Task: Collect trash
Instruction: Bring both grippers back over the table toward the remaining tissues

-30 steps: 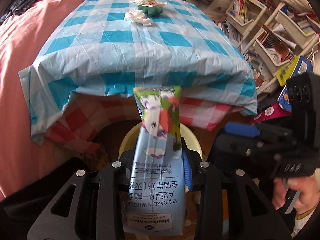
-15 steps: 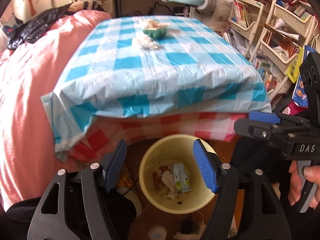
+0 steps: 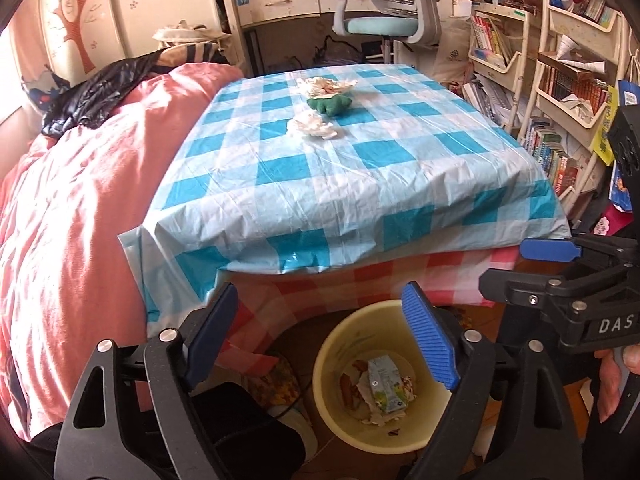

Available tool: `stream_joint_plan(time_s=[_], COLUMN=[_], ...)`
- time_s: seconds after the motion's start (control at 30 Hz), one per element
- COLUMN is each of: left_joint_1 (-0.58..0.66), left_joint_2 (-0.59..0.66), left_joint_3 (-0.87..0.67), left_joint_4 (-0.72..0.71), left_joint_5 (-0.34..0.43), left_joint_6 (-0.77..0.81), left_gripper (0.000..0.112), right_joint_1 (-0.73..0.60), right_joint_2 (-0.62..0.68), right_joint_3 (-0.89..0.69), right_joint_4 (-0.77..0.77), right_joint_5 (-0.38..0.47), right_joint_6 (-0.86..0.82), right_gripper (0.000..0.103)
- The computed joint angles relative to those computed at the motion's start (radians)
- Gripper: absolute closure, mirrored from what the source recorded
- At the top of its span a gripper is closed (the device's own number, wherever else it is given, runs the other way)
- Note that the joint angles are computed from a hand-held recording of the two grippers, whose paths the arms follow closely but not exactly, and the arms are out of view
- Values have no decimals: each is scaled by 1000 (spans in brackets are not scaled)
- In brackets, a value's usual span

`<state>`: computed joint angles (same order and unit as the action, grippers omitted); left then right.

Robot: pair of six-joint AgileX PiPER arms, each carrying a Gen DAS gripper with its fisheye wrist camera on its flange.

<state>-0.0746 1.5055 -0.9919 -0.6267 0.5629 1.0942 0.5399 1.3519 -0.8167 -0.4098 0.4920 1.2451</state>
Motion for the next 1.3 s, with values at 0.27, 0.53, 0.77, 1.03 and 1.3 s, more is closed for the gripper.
stream_joint_plan(time_s=[0.27, 0.53, 0.77, 1.03, 1.3], left_joint_1=[6, 30, 36, 46, 77], left_joint_2=[21, 31, 34, 21, 11], left_joint_3=[-15, -34, -42, -37, -65], left_joint_4=[14, -13, -17, -63, -170], left_joint_5=[-42, -32, -27, -45, -24], left_joint_6=[-63, -78, -87, -70, -14], left_gripper=[28, 25, 24, 24, 24], right_joint_1=[7, 21, 34, 66, 118], right_joint_2=[-8, 12, 28, 26, 60], right_joint_3=[4, -14, -29, -32, -83], right_joint_4=[-54, -96, -114, -215, -327], right_joint_5=[12, 43, 64, 96, 185], right_joint_6=[59, 96, 100, 195, 280], right_gripper=[15, 13, 13, 13, 12])
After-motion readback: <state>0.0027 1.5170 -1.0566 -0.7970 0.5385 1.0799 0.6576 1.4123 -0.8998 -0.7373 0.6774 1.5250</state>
